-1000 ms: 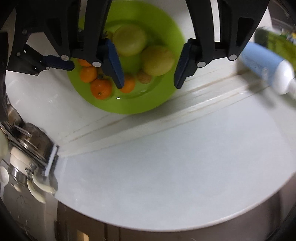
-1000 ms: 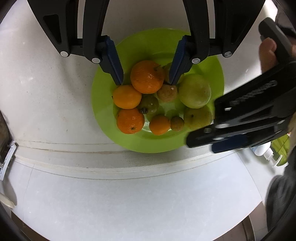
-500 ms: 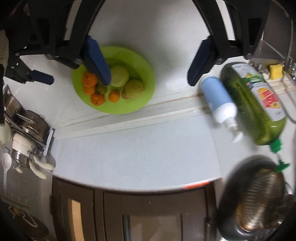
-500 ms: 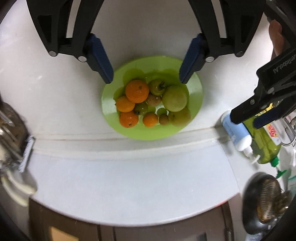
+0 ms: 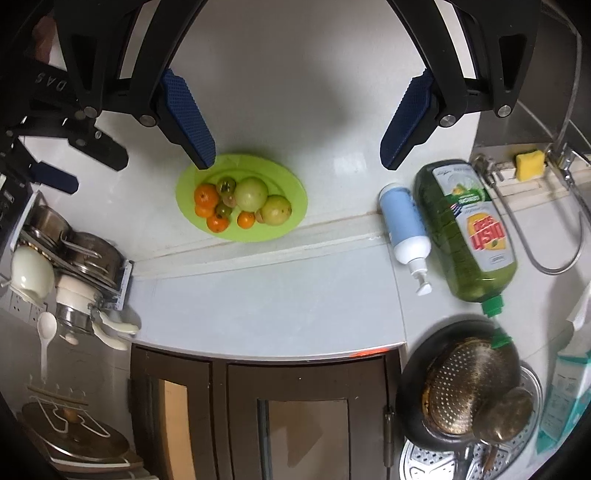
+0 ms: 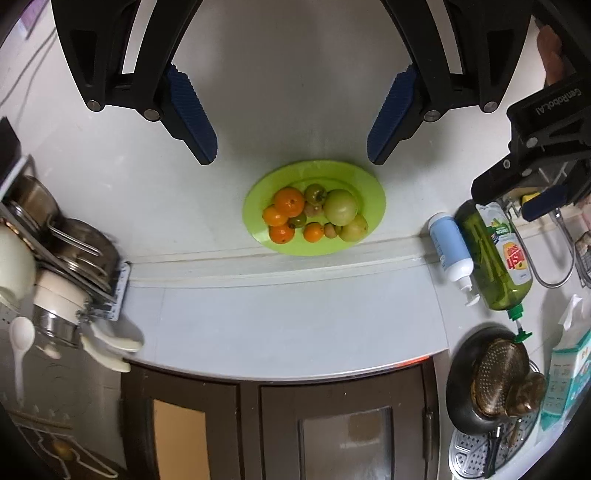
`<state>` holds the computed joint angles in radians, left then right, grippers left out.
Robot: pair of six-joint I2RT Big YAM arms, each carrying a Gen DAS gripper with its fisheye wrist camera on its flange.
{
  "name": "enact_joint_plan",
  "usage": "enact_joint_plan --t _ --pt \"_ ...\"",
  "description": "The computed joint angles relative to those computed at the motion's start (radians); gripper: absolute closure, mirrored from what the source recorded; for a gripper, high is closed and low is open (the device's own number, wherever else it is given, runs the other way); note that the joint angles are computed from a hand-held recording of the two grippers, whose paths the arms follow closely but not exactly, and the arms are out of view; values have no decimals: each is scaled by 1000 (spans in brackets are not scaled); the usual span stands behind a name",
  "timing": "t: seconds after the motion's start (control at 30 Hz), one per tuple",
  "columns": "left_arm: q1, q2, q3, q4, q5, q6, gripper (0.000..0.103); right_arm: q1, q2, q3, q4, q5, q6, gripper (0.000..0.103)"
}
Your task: Organize fruits
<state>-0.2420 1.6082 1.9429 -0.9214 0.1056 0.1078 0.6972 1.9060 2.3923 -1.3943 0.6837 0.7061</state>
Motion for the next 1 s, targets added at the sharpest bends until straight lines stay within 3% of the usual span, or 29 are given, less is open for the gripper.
enact_joint_plan --t 0.47,1.0 --pt "-67 -230 -256 70 -93 -111 5 87 -225 -282 111 69 -49 18" --pt "-118 -325 -326 79 -169 -147 0 137 -338 -421 188 97 -62 15"
